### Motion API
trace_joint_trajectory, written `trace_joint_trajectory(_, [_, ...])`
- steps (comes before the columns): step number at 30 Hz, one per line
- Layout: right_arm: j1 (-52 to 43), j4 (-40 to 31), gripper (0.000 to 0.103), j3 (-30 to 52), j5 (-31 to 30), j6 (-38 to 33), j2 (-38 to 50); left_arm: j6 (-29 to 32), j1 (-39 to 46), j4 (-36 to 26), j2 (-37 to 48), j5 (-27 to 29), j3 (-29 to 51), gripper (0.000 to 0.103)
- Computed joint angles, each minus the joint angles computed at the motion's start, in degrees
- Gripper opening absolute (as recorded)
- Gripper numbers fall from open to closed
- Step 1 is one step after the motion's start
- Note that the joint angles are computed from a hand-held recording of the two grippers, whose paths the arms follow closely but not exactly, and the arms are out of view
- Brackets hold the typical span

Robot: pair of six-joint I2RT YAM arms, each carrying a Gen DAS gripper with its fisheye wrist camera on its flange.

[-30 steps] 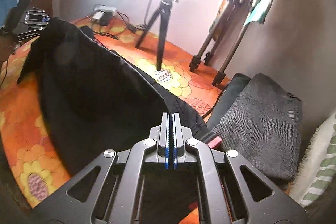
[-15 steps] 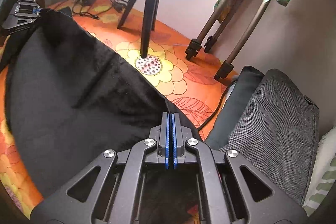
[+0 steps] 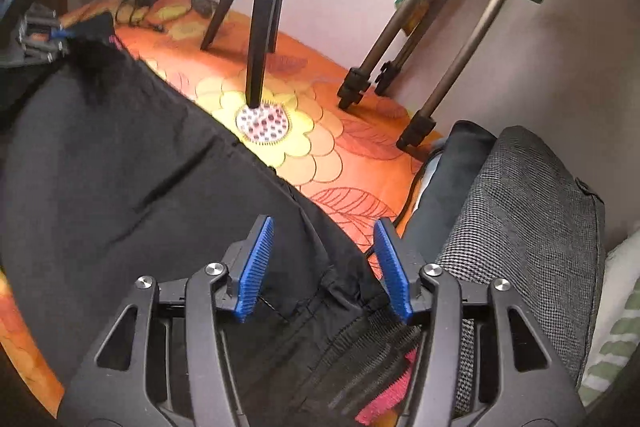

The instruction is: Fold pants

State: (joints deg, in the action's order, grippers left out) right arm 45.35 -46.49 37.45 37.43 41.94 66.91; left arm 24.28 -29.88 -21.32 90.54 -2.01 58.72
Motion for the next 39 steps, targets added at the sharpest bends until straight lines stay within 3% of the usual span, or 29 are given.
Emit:
trace_joint_trajectory(2, [1.5, -2.0, 0.057, 0.8, 0.6, 1.7, -1.3, -1.0, 0.0, 0.1, -1.1, -0.1, -0.5, 0.052])
trace_joint_trajectory(7, [7.8, -9.9, 0.061, 4.4, 2.9, 10.1, -3.8, -2.2, 1.4, -2.9, -4.0, 3.9, 0.0, 0.053])
trace_joint_trajectory(11, [17.8, -18.4, 0.064, 10.3, 6.0, 21.7, -1.9, -3.1, 4.1, -6.9, -9.1, 9.0, -0.1, 0.055])
trace_joint_trajectory(17, [30.0, -24.1, 0.067, 21.7, 8.3, 31.5, 5.2, -0.3, 15.7, -15.3, -20.0, 19.5, -1.5, 0.056])
trace_joint_trajectory(22, [34.4, -22.0, 0.067, 32.9, 10.4, 27.2, 14.3, 11.0, 33.0, -23.2, -27.7, 28.7, -3.7, 0.056])
trace_joint_trajectory(28, [34.7, -10.1, 0.066, 41.2, 7.8, 16.5, 24.8, 27.2, 53.1, -31.0, -30.8, 38.7, -5.6, 0.056])
trace_joint_trajectory(32, [33.0, -1.0, 0.066, 46.4, 2.7, 9.6, 33.6, 33.9, 60.8, -33.0, -30.9, 42.2, -7.6, 0.056])
trace_joint_trajectory(36, [31.7, -0.3, 0.066, 55.6, 0.4, 2.9, 45.0, 38.1, 63.4, -34.5, -30.4, 42.5, -9.0, 0.056])
trace_joint_trajectory(39, [29.9, 3.7, 0.06, 58.6, -5.2, -2.8, 50.0, 41.9, 64.7, -34.2, -32.2, 42.5, -11.3, 0.056])
